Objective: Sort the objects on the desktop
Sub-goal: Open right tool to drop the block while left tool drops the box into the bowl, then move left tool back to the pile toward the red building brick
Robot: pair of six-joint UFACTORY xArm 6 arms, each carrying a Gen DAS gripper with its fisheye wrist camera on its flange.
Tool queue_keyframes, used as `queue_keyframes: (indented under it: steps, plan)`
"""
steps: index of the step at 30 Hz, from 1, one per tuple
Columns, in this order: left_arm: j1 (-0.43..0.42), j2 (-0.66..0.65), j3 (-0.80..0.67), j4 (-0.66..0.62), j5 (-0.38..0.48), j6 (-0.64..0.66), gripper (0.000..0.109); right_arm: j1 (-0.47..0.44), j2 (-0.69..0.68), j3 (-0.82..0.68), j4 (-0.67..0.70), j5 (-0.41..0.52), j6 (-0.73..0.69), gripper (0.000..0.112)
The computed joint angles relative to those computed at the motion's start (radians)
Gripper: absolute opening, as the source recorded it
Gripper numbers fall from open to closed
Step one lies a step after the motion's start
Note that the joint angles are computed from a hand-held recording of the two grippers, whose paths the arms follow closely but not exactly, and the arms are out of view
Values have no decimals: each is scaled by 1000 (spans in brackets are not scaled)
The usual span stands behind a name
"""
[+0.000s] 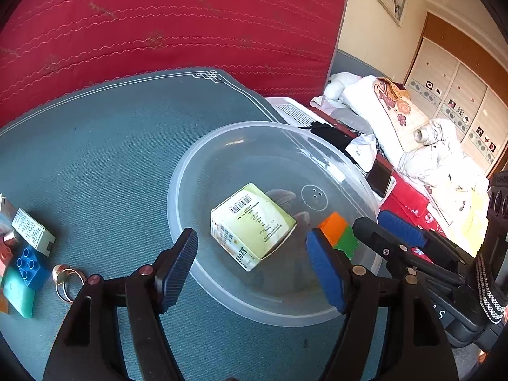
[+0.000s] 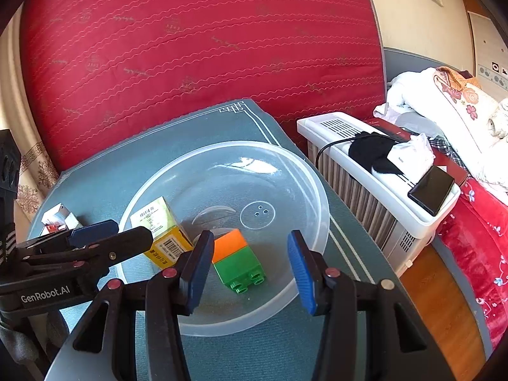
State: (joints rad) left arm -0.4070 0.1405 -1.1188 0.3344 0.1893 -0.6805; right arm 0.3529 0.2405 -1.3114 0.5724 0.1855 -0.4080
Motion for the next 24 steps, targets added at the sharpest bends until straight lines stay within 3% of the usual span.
queue_keyframes:
  steps: [12,16,24]
  plan:
    - [36,-97,96,172,13,-155,75,17,-19,24,12,8,-17,53]
    - [59,-153,156,196,13,-186,75,29,-36,43,33,-3,-28,74]
    - [113,-276,283,287,32,-279,80,64,-66,76,27,-8,-21,76]
